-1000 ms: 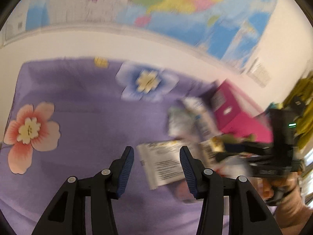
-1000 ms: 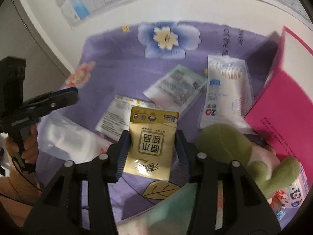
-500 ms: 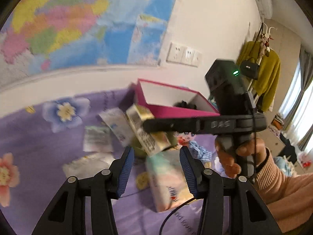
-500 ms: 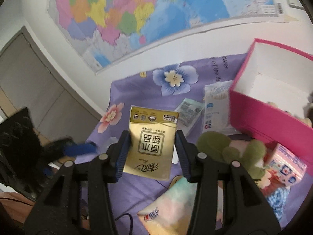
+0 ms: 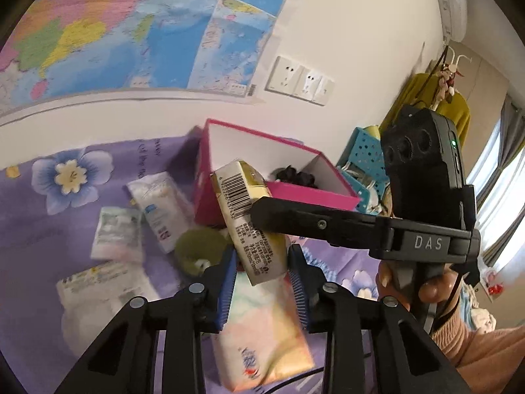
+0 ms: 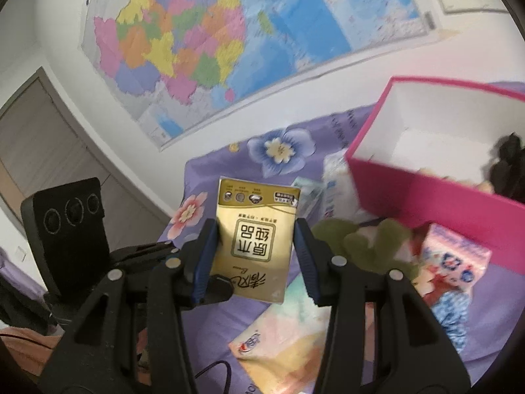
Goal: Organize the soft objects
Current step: 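Carry the gold packet into the pink box and release it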
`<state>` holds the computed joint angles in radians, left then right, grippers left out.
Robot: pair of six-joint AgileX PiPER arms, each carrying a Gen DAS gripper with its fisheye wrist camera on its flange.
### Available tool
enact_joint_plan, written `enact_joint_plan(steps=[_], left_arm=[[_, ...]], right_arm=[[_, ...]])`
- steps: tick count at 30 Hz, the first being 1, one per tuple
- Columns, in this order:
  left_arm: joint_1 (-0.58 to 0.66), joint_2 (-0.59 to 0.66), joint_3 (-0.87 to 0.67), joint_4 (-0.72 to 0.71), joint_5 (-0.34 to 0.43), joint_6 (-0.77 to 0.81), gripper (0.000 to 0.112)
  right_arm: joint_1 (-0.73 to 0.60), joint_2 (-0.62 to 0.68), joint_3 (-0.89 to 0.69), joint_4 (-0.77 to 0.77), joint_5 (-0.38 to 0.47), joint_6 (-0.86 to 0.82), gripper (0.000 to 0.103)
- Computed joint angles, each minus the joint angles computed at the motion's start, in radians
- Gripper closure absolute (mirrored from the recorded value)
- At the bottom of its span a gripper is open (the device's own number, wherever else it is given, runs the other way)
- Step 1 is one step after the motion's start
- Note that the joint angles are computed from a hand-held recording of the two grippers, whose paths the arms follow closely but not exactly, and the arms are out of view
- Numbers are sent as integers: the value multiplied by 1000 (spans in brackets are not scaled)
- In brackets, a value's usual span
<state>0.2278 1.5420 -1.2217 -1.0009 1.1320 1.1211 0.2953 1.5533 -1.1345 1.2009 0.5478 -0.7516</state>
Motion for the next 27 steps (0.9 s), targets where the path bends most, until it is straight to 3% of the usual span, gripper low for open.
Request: enact_joint_plan(steps=[8, 15, 18, 20, 23, 27], left_arm=[[-202, 122, -239, 68, -86, -185, 81], [-334, 312, -528, 222, -82, -458, 81], [-375, 380, -622, 325, -87, -580, 73], [-402, 380, -618, 419, -137, -651, 64], [-392, 337, -541, 439, -207, -633, 62], [-333, 274, -440, 388, -262, -570, 61]], right_arm=[[-81, -55, -27, -125, -85, 72, 53], [-185, 32, -127, -206, -103, 162, 53], [-205, 77, -162, -267, -113, 227, 52], [-209, 110, -188, -372, -124, 339, 51], [-207, 138, -194, -536, -151, 509, 49], [-212, 96, -103, -444, -198, 402, 47]])
